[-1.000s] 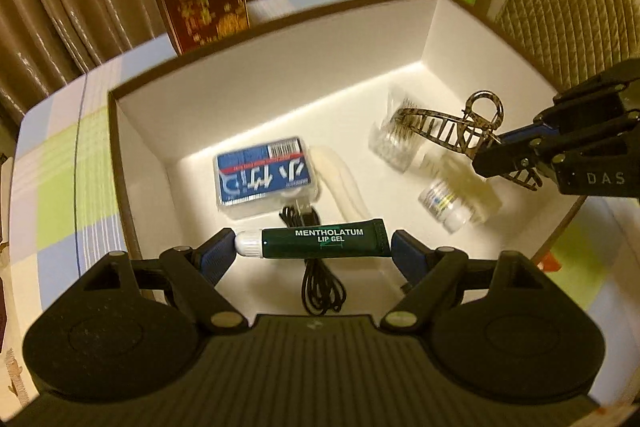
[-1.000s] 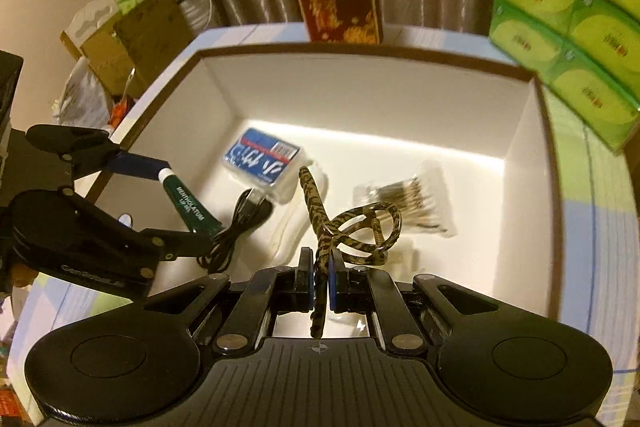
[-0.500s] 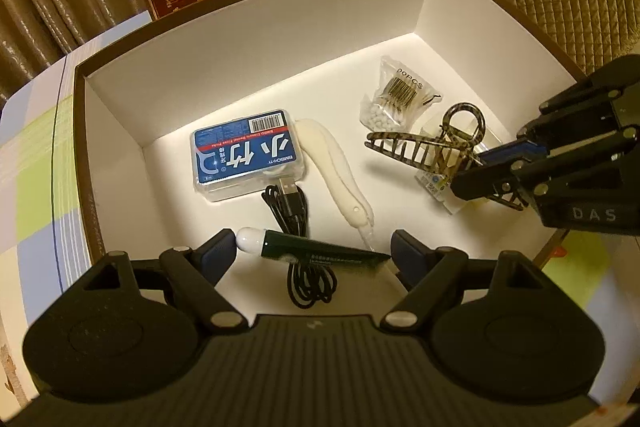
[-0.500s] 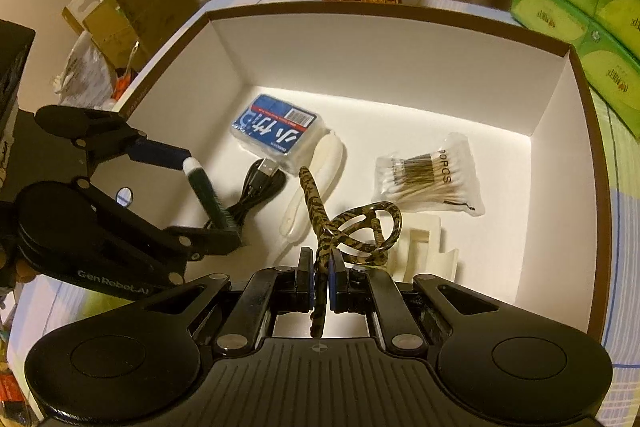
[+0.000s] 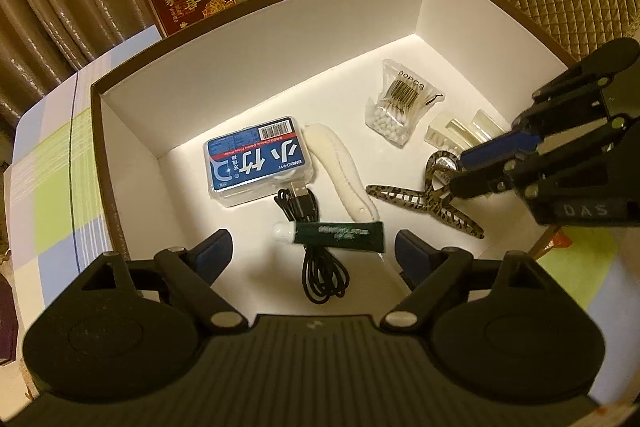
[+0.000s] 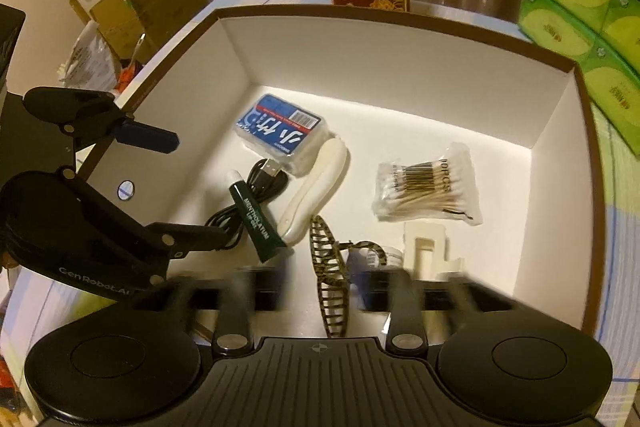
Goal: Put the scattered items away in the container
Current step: 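Lower and release the lip gel tube with the left tool while the right tool releases the lanyard, then move both tools back toward the scrunchie and red packet beside the box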
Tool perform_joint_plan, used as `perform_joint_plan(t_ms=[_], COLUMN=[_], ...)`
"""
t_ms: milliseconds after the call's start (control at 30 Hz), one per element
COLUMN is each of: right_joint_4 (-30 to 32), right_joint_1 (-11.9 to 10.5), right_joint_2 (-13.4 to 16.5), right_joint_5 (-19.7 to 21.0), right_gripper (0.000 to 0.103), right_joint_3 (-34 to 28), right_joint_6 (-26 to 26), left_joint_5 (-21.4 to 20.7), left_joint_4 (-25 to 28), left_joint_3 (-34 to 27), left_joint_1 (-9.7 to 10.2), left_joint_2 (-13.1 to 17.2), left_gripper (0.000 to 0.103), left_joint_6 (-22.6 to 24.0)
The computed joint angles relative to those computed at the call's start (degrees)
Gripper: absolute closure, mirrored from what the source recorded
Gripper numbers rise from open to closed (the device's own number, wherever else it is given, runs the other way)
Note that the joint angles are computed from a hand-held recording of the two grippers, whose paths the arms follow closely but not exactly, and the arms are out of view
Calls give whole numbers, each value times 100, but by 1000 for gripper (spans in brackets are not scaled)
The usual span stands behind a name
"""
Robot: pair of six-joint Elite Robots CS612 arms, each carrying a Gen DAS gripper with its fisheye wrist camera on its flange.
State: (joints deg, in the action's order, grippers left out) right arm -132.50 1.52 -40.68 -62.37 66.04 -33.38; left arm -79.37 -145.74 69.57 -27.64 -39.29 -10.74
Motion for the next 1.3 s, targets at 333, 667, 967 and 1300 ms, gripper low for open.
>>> perform_joint_plan(t_ms=[333,667,967,1300], right_joint_4=[-209,-665,-930,-1320], right_joint_1=[3,9,-8,-102], right_joint_2=[-71,-144,-205,-329], right_joint_5=[-220,-450,-586,-349], right_gripper=[35,11,5,5], right_joint_3=[129,294,407,600], right_joint_6=[-71,74,360,711], left_joint_5=[104,332,470,673], left_joint_4=[72,180,201,4], left_joint_3=[50,72,129,307], left_joint_1=[-38,-86,-118,-177], left_joint_2=[-52,-107,-189,-358], left_gripper=[13,6,5,4], left_joint_6=[-103,-268,-437,-576])
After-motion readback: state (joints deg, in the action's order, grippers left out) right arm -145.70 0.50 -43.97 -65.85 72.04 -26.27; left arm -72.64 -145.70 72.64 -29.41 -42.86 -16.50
